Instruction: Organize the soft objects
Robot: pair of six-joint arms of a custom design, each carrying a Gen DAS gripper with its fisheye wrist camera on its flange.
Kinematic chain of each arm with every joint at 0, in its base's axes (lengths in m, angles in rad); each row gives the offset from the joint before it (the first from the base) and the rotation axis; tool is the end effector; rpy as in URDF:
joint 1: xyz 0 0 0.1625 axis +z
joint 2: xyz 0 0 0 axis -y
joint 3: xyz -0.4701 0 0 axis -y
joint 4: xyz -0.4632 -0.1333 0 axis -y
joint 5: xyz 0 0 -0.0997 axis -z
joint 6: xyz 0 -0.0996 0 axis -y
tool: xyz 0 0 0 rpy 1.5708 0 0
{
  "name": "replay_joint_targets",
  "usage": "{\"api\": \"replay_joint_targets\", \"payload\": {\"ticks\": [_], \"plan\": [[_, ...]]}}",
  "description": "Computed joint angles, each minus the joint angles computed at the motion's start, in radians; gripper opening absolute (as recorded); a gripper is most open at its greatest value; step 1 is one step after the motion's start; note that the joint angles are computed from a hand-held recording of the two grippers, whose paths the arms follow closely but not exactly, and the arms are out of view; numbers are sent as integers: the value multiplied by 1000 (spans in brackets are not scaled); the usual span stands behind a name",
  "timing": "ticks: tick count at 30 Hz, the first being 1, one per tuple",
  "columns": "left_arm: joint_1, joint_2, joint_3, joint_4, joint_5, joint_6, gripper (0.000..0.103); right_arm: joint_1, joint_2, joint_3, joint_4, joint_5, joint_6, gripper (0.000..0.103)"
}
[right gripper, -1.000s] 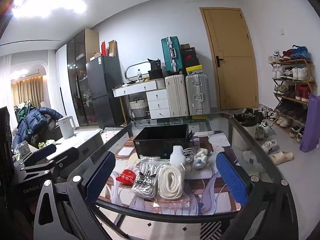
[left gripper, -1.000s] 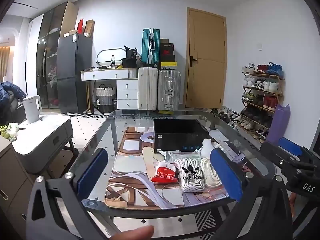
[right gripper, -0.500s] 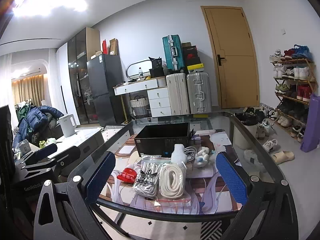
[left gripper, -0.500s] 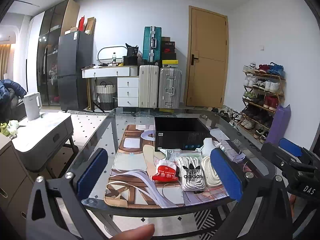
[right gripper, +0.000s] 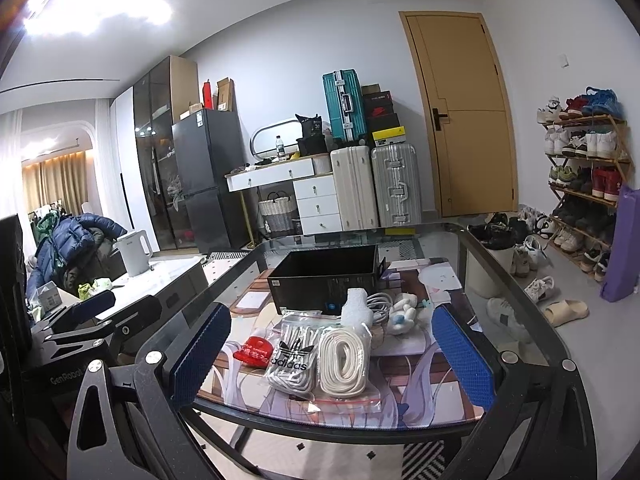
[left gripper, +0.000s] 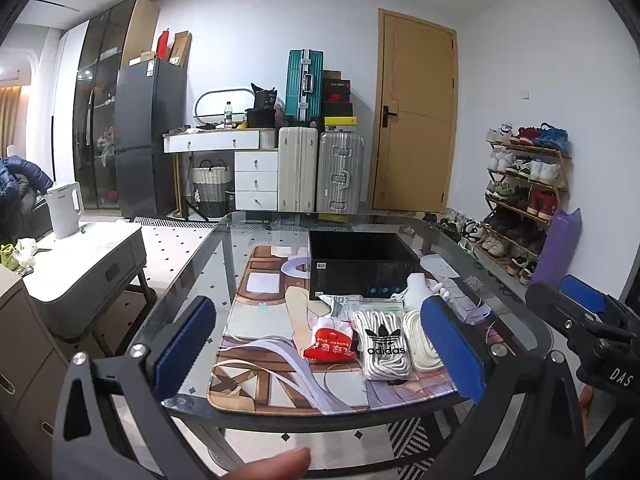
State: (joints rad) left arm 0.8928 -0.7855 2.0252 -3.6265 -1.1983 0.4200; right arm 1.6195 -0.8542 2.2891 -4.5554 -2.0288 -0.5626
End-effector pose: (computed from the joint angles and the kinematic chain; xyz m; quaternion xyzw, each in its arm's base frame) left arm -0.2561 -0.5883 0.0660 0.4080 0.8078 -0.4085 0.1184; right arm 0.1117 -0.4580 0.1558 0.0579 -0.7114 0.6178 0.3300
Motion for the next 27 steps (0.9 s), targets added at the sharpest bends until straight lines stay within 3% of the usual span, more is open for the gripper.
{"api": "replay_joint_targets", "payload": {"ticks": [14,19,27], "plan": [[6,-14,-3,59,-26,-14,103,4,5,-6,-9,-14,-7,102],[4,-17,-2,72,-33,-2,103,18,17,-32,-36,-84,-33,102],[5,-16,-5,81,-28,-3,103,12,1,-23,-11,-75,-20,102]]}}
